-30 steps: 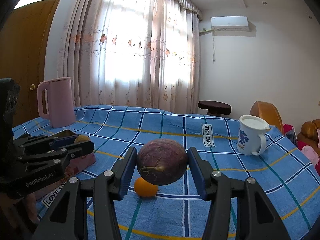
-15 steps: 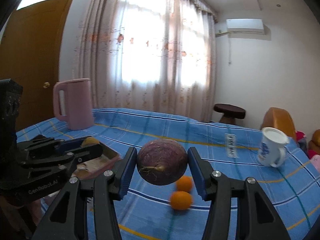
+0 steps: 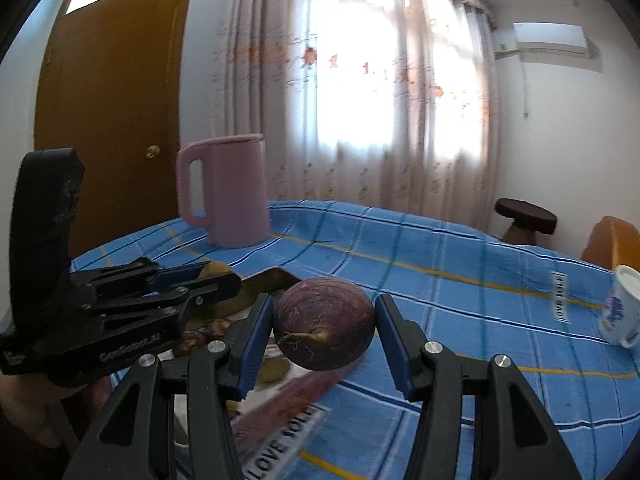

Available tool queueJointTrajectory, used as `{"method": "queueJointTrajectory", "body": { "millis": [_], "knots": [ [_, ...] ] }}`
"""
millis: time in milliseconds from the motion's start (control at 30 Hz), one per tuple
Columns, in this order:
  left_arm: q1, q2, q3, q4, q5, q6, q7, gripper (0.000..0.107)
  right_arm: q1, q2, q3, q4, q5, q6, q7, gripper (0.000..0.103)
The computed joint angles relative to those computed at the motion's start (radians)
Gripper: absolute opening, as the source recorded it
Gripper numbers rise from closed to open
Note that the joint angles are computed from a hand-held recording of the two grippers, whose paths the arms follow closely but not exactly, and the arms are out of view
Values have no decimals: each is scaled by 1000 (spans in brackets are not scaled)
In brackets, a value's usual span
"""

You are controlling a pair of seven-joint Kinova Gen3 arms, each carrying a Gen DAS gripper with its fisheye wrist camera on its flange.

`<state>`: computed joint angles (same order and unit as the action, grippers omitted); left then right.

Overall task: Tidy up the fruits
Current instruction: 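Carry the kiwi with the left tool while the right tool carries the purple fruit over the tin, then open both tools to drop the kiwi, purple fruit and orange into the tin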

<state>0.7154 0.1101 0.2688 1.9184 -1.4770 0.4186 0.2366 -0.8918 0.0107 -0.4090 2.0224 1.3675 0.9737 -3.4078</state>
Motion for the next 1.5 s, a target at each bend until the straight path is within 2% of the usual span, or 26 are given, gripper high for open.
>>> {"method": "queueJointTrajectory", "body": {
  "millis": [267,367,600,733,767,900,967,1133,1300,1433,1500],
  "knots": [
    [-38,-11,-25,24,122,-38,-92,28,-3,65,29,-47,-36,-100,83,54],
    [-40,-15,-31,33,136,-44,-104,28,-6,79,44,-60,-64,-139,129,54],
    [-49,-19,-38,44,186,-57,-148,28,-23,97,67,-91,-120,-158,215,54],
    [-42,-19,-41,44,194,-49,-151,29,-6,74,78,-80,-137,-231,237,55],
    [-36,-20,-40,44,182,-36,-135,31,-6,71,75,-77,-137,-231,238,55],
    [-20,-28,-28,55,108,16,-41,60,-13,65,68,-64,-106,-219,203,57],
    [-19,-35,-16,62,64,36,12,67,-4,43,67,-40,-76,-243,159,61],
    [-34,-37,7,60,46,42,30,73,8,1,35,-7,-58,-196,113,62],
    [-32,-33,15,57,48,55,28,73,37,-66,6,57,-88,-127,81,63],
    [-21,-27,23,49,41,61,28,75,79,-109,-20,85,-176,-30,93,63],
    [-10,-18,28,36,37,63,22,81,102,-127,-26,93,-223,11,95,63]
  ]
}}
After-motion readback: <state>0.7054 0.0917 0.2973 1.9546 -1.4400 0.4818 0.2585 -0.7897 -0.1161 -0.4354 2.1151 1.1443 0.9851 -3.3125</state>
